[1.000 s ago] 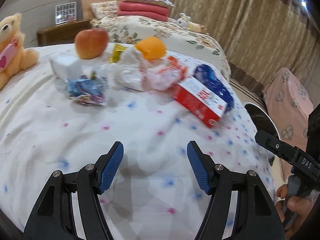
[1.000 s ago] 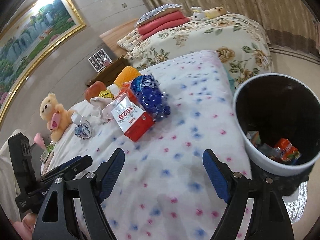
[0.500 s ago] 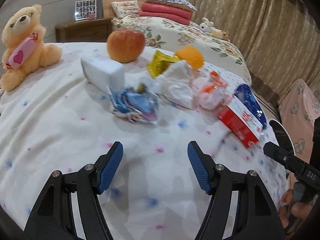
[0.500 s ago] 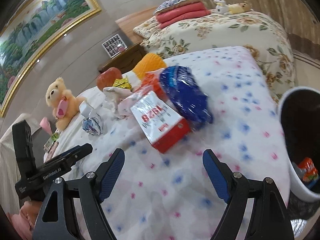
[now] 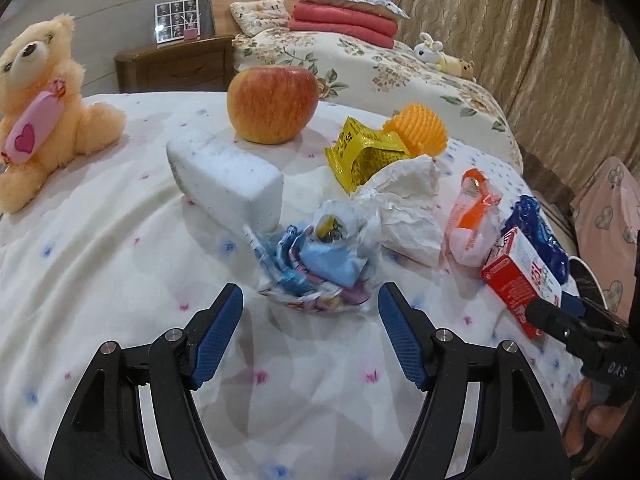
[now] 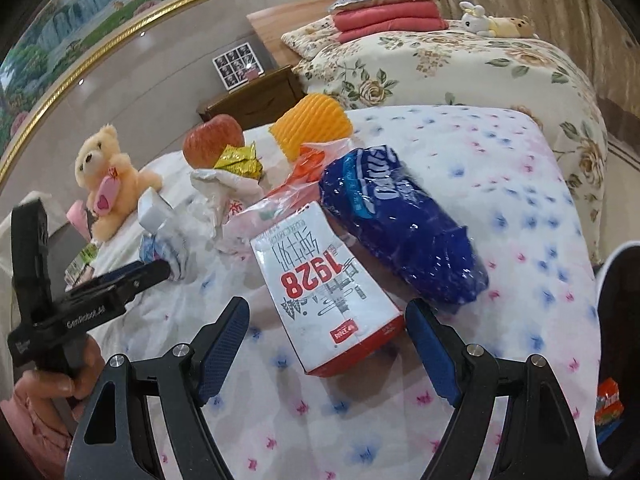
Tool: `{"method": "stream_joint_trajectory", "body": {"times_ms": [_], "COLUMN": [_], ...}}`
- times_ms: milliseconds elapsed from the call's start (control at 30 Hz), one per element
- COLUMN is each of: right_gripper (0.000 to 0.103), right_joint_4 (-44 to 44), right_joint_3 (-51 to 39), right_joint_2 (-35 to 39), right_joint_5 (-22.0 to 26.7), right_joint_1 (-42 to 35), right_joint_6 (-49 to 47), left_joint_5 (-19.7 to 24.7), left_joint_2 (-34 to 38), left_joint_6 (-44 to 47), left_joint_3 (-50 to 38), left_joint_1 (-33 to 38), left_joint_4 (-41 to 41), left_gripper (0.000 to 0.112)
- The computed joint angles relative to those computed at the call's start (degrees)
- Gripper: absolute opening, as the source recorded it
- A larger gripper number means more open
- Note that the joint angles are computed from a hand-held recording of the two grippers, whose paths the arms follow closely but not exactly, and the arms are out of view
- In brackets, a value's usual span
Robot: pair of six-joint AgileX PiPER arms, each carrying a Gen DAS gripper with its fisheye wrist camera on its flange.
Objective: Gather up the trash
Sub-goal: 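Grasp the crumpled foil wrapper with the left tool while the right tool grasps the red-white box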
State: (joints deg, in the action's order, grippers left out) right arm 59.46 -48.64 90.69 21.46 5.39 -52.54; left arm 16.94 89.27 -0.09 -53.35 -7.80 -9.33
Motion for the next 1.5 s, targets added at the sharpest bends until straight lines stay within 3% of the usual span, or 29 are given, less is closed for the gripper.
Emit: {"method": "stream_joint_trajectory", "body": {"times_ms": [133, 200, 233, 267, 533, 600, 800, 900, 1000, 1067, 1133, 1167, 1267, 1500], "right_gripper": [0.079, 0.061, 0.061, 0.060, 0.058, 0.058, 0.058, 0.061, 0.080, 0.080, 0.078, 0.068, 0.060, 0.058], "right_joint_4": [-7.5, -12.8, -14.2, -14.2, 1.3, 3.3, 3.3, -0.9, -4.5, -8.5, -12.5, -12.9, -11.4, -3.5], "right_joint_3": [-1.3, -1.6, -1.7, -1.5, 3.7, 5.4, 9.1, 9.2, 8.2, 7.6, 7.0, 7.1, 8.0, 14.0], "right_joint_2": [0.9, 0.9, 0.9, 0.7, -3.4, -5.0, -8.5, -9.2, -8.6, -8.0, -7.4, -7.4, -8.4, -15.2], "right_joint_5": [-1.9, -3.2, -3.6, -3.7, -2.0, -1.9, 0.7, 0.4, -0.1, -1.8, -3.0, -3.4, -3.2, -2.2], "right_joint_1": [2.3, 3.6, 4.0, 4.1, 1.3, 0.6, -1.5, -0.8, 0.6, 2.2, 3.6, 3.8, 3.1, -2.5], "right_joint_6": [7.2, 12.3, 13.8, 13.7, 1.2, -0.3, -0.5, 3.2, 6.6, 10.3, 14.0, 14.2, 13.0, 6.8], "left_joint_5": [1.7, 1.8, 2.2, 2.0, -0.1, -0.3, 0.0, 0.1, 0.3, 0.6, 0.9, 1.0, 1.1, 0.6], "left_joint_2": [2.6, 2.9, 3.1, 3.1, -1.3, -2.7, -6.9, -8.5, -9.7, -10.4, -10.8, -11.0, -11.9, -12.7], "left_joint_6": [-3.8, -1.5, 0.9, 1.1, 11.4, 12.3, 15.8, 16.3, 15.6, 15.8, 15.6, 15.3, 13.9, 9.1], "left_joint_3": [-2.9, -3.1, -3.3, -3.2, 1.6, 3.1, 7.5, 9.2, 10.0, 10.4, 10.5, 10.6, 11.0, 10.9], "left_joint_1": [-0.9, -0.9, -0.8, -1.0, 0.0, -0.3, -2.0, -3.2, -4.1, -4.4, -4.7, -5.0, -6.5, -12.8], "left_joint_4": [4.5, 2.6, 0.5, 0.6, -10.4, -11.6, -16.4, -17.3, -16.8, -17.0, -16.9, -16.8, -16.1, -12.6], "left_gripper": [0.071, 0.056, 0.047, 0.046, 0.038, 0.032, 0.032, 0.032, 0.032, 0.032, 0.032, 0.032, 0.032, 0.032]}}
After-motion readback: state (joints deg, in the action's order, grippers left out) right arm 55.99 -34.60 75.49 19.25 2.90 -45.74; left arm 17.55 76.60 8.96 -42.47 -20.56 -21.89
